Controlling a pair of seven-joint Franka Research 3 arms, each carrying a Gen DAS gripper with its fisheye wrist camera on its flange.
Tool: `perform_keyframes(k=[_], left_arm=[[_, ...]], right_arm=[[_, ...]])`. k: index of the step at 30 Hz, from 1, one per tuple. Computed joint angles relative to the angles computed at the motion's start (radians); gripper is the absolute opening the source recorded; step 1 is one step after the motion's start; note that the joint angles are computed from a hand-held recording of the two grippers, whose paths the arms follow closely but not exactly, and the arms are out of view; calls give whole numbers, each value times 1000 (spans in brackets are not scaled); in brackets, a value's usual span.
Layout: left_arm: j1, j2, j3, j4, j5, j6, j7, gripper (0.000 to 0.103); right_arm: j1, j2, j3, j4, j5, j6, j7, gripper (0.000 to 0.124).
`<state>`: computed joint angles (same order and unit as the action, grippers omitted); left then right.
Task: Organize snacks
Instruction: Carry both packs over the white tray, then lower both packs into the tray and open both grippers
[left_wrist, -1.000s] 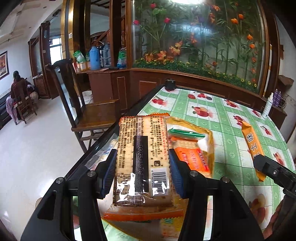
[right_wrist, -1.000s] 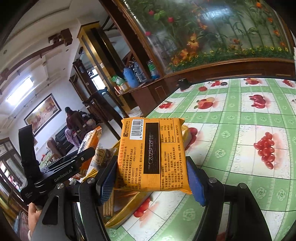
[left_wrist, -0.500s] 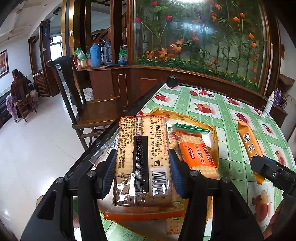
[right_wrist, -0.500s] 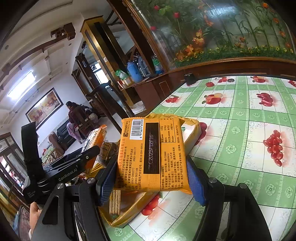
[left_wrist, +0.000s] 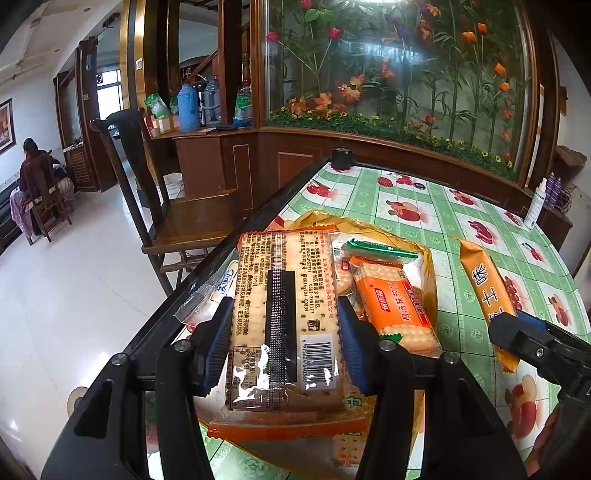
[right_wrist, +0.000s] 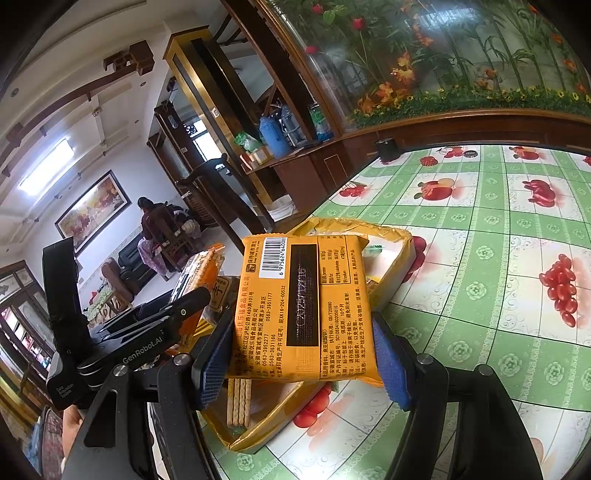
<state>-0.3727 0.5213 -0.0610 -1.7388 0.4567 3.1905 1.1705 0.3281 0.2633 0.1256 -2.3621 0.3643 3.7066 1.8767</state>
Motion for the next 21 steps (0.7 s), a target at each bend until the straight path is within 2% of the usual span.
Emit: perform_keyframes(k=[14, 21], left_arm=[[22, 46, -39, 63, -12, -51, 30, 53], [12, 78, -35, 118, -9, -84, 38, 53]], right_arm=[[-41, 35, 14, 35, -79, -26, 58, 70], [-73, 50, 14, 58, -118, -38, 88, 70]])
